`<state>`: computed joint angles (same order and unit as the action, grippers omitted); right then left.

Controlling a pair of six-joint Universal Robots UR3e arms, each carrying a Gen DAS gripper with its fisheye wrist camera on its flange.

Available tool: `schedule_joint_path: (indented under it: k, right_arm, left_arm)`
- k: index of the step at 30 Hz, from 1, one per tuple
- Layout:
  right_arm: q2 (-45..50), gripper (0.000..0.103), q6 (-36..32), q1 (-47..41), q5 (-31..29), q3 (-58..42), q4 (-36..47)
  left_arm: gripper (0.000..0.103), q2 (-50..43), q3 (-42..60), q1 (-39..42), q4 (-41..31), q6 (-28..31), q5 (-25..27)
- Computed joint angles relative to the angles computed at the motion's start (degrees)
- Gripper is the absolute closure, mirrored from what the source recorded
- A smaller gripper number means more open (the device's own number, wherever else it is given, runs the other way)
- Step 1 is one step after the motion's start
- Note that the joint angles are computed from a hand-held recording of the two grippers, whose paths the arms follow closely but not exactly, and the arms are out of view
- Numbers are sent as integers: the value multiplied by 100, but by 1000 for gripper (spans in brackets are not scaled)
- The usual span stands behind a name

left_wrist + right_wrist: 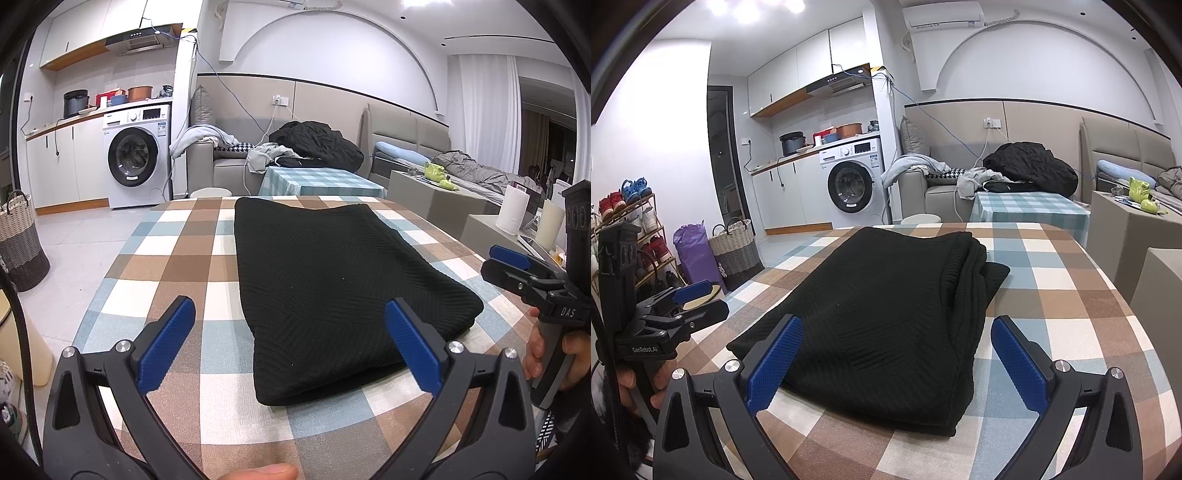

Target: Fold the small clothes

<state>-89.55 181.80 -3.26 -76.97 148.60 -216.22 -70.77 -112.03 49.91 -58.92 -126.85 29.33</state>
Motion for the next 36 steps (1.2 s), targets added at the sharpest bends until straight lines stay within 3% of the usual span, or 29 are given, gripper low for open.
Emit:
schedule_joint_path:
  k: [36]
  right_arm:
    - [-12,0,-9,-7,10,-7,21]
  left_arm:
    - [1,-1,-64,-20,123,-70,-2]
